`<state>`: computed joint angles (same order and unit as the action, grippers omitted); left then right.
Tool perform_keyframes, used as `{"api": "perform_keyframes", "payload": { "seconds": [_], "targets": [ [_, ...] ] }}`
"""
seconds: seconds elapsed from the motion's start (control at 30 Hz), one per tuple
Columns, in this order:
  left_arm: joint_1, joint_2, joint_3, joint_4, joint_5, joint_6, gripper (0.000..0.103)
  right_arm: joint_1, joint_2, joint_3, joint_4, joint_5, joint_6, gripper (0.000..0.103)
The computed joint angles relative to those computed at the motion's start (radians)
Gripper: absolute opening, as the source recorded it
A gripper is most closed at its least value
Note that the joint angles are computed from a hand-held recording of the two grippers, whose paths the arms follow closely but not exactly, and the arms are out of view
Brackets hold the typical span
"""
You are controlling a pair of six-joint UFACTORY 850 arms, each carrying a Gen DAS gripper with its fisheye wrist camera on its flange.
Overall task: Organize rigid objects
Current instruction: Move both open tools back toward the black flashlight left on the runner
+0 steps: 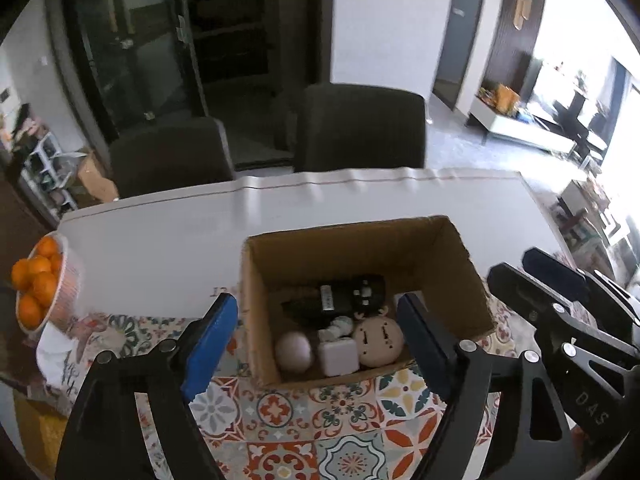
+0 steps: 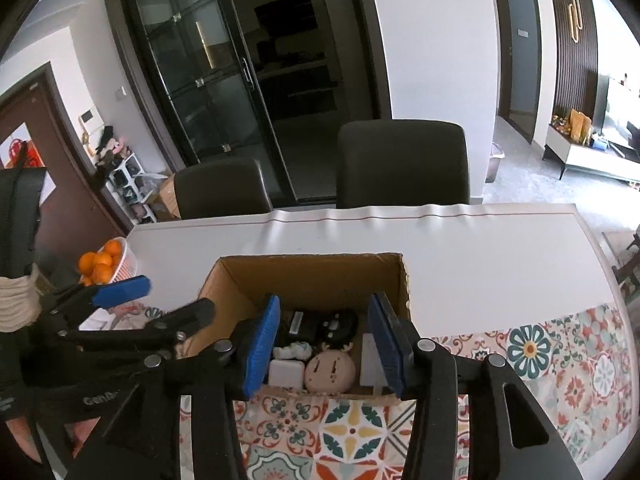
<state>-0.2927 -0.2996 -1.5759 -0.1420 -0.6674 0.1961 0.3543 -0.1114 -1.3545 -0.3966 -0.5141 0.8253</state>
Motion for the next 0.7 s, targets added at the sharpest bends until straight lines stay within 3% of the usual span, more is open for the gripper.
{"api": "perform_keyframes", "payload": {
  "seconds": [0.33, 0.43, 0.7],
  "targets": [
    [0.025, 0.179, 0.200, 0.174, 0.140, -0.192, 0.099, 0.066, 0.051, 0.039, -0.066, -0.036, 0.102, 0.064],
    [0.032, 0.230, 0.261, 0.250, 0.163, -0.259, 0.099, 0.095, 0.067, 0.054, -0.084, -0.046, 0.121, 0.067],
    [0.086, 0.344, 0.394, 0.262, 0.181, -0.275, 0.102, 0.174, 0.091, 0.091, -0.076, -0.061, 0.153, 0.069]
  ]
}}
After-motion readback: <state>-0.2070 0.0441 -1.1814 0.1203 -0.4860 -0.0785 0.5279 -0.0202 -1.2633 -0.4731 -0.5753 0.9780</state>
